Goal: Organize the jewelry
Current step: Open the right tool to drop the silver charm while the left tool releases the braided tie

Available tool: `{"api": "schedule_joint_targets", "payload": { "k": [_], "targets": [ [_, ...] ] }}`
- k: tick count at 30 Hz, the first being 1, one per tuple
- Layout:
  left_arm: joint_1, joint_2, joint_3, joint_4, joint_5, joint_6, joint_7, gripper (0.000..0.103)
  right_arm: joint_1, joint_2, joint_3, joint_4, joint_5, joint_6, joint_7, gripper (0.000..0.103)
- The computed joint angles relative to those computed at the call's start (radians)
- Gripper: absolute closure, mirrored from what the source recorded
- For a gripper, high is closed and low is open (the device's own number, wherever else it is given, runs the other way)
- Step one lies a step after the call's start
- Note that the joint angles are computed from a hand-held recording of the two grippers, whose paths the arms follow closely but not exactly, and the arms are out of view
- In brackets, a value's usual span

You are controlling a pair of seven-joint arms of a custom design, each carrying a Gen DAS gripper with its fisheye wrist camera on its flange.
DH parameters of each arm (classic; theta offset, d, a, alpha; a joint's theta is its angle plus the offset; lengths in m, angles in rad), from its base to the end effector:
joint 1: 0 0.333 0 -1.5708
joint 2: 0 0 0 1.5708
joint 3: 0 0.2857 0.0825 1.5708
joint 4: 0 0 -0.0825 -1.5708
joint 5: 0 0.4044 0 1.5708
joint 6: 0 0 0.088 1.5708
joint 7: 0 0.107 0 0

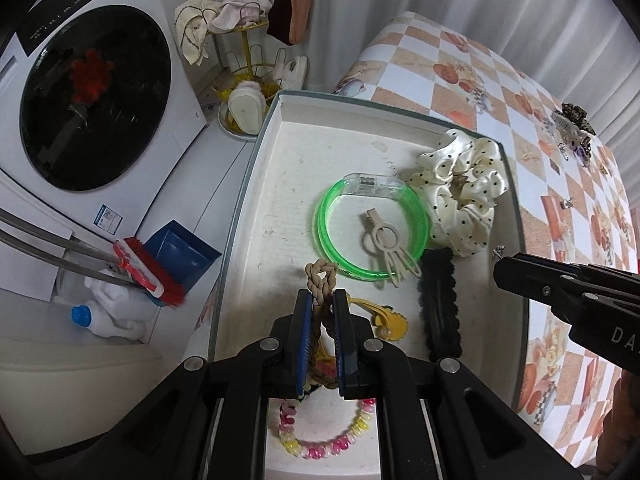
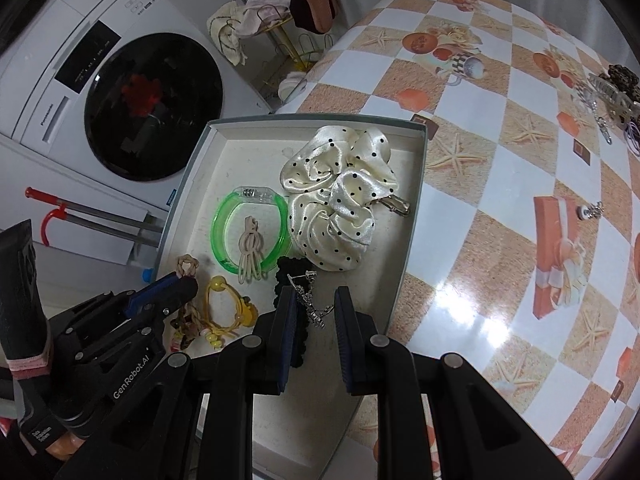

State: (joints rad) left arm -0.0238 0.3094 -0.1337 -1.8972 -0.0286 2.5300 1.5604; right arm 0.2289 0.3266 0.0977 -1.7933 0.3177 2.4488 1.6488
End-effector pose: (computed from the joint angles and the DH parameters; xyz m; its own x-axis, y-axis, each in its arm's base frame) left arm 0.6499 -0.0987 0.3344 -0.1238 -0.9900 0.0669 -0.9431 0.0964 -0.3181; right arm 0.6413 0.2127 0.3646 0.0680 -0.9458 -0.3175 -0.9655 0.0178 -0.2599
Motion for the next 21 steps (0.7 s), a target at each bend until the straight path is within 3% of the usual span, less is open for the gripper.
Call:
{"api": "schedule_joint_targets", "payload": {
  "k": [21],
  "targets": [
    [-0.027,0.082,0.018,0.067,0.085,-0.009,-0.042,0.087,0.023,0.108,-0.01,0.088,-0.107,-0.044,0.052,0.082]
  ]
}}
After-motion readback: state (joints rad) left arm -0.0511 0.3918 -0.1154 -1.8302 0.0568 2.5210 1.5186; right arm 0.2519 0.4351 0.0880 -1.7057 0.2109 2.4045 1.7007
